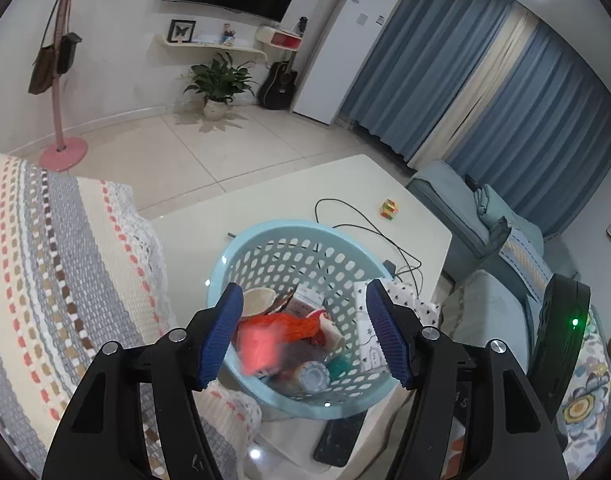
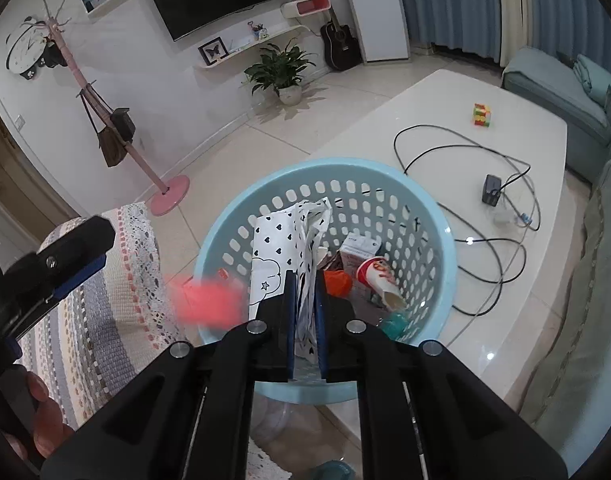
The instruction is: Collect trash
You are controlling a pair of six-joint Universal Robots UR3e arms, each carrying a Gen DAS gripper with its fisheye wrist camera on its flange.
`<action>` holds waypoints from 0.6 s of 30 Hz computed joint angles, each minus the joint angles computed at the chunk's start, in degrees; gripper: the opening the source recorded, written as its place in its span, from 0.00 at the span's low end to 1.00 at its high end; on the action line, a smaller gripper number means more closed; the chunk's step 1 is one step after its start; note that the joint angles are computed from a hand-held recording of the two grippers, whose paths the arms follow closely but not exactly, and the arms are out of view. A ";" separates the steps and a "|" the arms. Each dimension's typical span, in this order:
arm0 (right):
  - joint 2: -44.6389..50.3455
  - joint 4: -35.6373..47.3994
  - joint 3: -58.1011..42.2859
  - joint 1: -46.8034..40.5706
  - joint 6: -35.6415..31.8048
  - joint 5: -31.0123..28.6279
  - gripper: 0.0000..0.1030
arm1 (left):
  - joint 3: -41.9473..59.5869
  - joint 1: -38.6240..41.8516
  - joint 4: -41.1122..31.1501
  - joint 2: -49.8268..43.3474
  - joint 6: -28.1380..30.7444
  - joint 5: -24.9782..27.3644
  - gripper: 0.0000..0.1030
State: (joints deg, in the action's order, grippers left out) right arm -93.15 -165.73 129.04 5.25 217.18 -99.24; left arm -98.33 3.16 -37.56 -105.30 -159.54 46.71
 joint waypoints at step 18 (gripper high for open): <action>-4.65 8.10 -7.11 13.31 3.43 -13.66 0.55 | -16.45 16.73 -14.90 26.02 15.37 -8.84 0.79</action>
State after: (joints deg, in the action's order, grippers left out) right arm -97.80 -157.63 121.94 18.56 220.61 -112.89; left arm -114.78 19.89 -52.45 -79.28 -144.17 37.87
